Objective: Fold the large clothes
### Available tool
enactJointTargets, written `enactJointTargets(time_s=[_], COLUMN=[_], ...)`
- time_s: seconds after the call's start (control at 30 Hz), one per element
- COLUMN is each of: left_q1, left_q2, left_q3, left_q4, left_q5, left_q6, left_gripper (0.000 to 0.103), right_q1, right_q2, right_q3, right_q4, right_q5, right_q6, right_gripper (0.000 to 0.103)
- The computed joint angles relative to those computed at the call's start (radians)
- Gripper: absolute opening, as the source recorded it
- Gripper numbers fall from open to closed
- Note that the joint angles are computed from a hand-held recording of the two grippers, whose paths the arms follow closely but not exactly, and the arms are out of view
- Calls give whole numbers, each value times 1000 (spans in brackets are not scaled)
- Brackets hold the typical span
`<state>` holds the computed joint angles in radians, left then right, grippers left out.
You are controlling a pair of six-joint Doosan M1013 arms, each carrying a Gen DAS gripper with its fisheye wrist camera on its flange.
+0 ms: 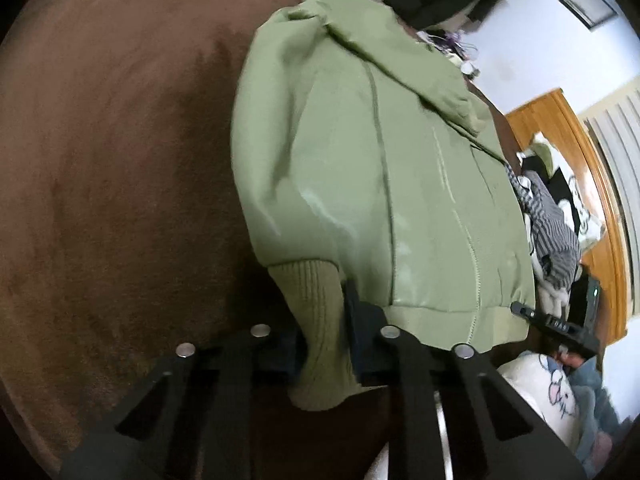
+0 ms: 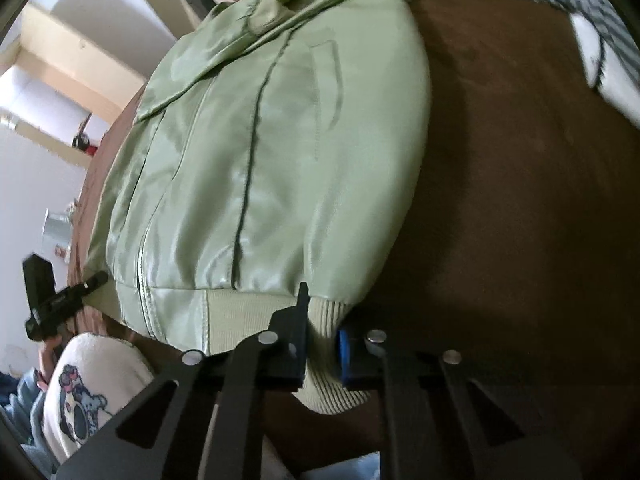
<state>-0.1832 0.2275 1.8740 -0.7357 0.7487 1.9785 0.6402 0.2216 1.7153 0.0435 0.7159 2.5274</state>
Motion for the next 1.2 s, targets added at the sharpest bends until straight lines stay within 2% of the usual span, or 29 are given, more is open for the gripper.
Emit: enactJointTargets(time_s=[0.13, 0.2, 0.27, 0.37, 0.63, 0.73, 0.8, 0.97, 1.1, 1.2], left_q1=[-9, -20, -25, -35, -42, -33, -31, -12, -23, -23], left_q2=[-7, -10, -18, -37, -93, -112, -131, -194, -215, -215], left_q3=[-12, -27, -35, -45, -58, -62, -65, -59, -49, -33], left_q4=[19, 102, 125, 166, 168, 144, 146, 107, 162, 173], left_q5=[-8, -6, -7, -16, -38, -21, -12, 37, 71, 66], left_q6=[-18, -109, -122, -134, -111, -97, -94, -86, -100, -114], left_gripper=[17, 17, 17, 17, 15, 14, 10, 10, 9, 9], right_q1=[10, 13, 20, 35, 55, 67, 75, 109, 129, 133], right_q2=[4, -4, -14, -29, -63, -72, -84, -133, -139, -131], right_q3=[-26, -26, -25, -37, -65, -78, -78, -77, -94, -95], right_q4=[-50, -58, -97, -159, -232, -256, -284, -344, -347, -342], right_q5=[28, 16, 1, 5, -10, -9, -12, 19, 67, 85], right_q6=[3, 7, 22, 31, 9, 0, 3, 64, 65, 75], right_gripper=[11, 11, 11, 11, 10, 10, 10, 10, 10, 10])
